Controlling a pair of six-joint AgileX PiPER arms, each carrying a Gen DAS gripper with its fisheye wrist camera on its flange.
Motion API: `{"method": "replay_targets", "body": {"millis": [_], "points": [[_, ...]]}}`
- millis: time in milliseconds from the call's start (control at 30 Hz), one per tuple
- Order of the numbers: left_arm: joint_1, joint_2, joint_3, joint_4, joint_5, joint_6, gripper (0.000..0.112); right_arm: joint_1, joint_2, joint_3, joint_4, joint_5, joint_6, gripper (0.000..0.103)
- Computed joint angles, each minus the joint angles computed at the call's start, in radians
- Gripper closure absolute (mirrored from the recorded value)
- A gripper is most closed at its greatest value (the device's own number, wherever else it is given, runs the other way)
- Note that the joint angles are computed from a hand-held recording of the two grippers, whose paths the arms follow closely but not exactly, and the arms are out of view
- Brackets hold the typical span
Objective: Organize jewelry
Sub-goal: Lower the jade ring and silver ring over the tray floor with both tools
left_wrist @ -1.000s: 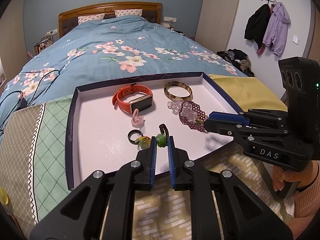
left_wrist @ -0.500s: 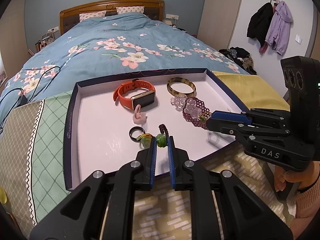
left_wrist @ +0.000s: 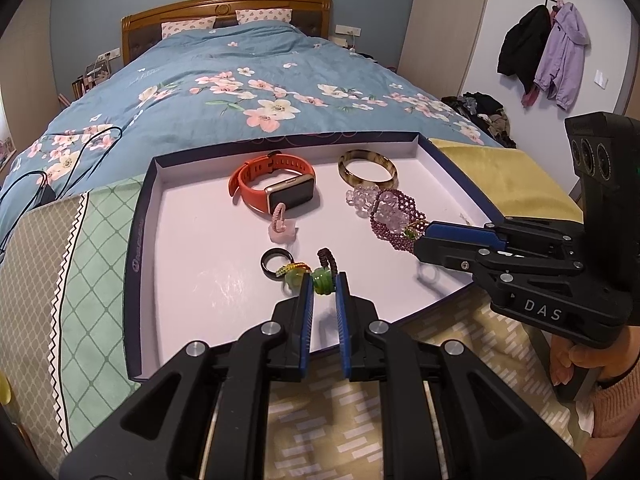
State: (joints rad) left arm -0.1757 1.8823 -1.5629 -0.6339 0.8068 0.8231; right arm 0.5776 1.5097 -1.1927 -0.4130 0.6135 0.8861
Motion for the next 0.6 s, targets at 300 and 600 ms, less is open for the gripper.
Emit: {"method": "replay_targets", "body": {"millis": [300,600], "points": [[0.0,0.006,-0.005,0.005,0.001,-0.008,0.101,0.0,0.002,0.006,-0.007,0.0,0.004,0.087],[0.002,0.01,-0.005,0.007,0.005,-0.016,0.1,0.003,0.003,0.006,-0.012,0.003,0.014,0.087]]}}
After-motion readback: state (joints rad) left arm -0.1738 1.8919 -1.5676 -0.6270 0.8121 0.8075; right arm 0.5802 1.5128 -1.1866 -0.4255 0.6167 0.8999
